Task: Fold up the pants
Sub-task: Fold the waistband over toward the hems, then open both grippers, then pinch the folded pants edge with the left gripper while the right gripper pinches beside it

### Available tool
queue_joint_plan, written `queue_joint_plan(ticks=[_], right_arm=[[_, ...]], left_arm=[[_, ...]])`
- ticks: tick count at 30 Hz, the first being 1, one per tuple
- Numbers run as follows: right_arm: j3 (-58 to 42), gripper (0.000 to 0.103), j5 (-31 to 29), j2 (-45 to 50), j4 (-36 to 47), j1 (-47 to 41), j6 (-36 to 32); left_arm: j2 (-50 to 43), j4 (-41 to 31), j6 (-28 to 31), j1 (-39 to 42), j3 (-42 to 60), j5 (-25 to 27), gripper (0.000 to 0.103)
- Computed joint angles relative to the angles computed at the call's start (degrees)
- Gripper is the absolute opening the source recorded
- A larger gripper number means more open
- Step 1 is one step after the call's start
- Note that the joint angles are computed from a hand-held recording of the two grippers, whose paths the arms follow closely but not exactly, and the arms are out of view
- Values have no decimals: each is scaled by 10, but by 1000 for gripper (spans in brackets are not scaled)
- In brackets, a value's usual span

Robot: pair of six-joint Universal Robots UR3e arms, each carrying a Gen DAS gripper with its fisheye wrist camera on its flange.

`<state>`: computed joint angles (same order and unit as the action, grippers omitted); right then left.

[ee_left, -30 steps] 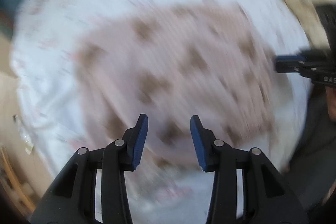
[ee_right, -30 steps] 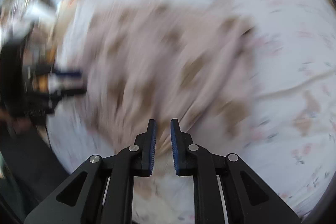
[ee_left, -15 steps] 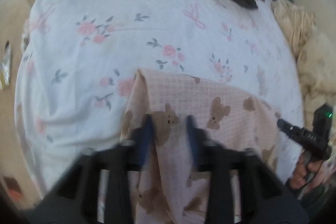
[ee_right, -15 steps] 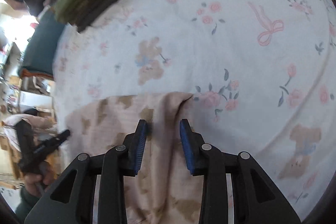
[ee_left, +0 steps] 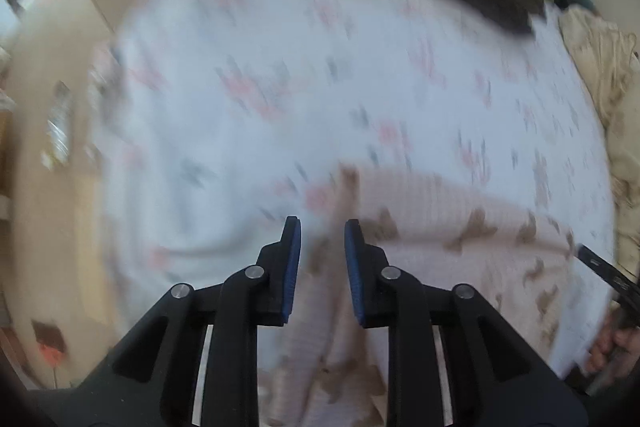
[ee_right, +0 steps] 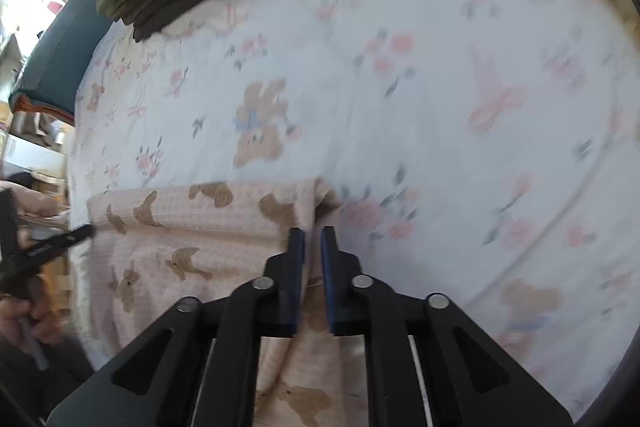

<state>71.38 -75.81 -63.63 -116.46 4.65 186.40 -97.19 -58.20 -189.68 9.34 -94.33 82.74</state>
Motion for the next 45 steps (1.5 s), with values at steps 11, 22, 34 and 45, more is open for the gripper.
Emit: queue_joint_plan(ticks=[11, 22, 34, 45], right_arm=[[-91, 13, 135, 71, 222, 111, -150], [-3, 9, 60, -27, 262, 106, -179], [0, 9, 59, -51, 235, 68, -158], [-79, 67, 140, 65, 97, -56, -99]], left_arm=[[-4, -82, 167, -128, -36, -154, 14], [95, -212, 239, -64, -90, -122, 3], [81, -250, 231, -5, -14, -56, 22], [-138, -155, 170, 45, 183, -95, 67]])
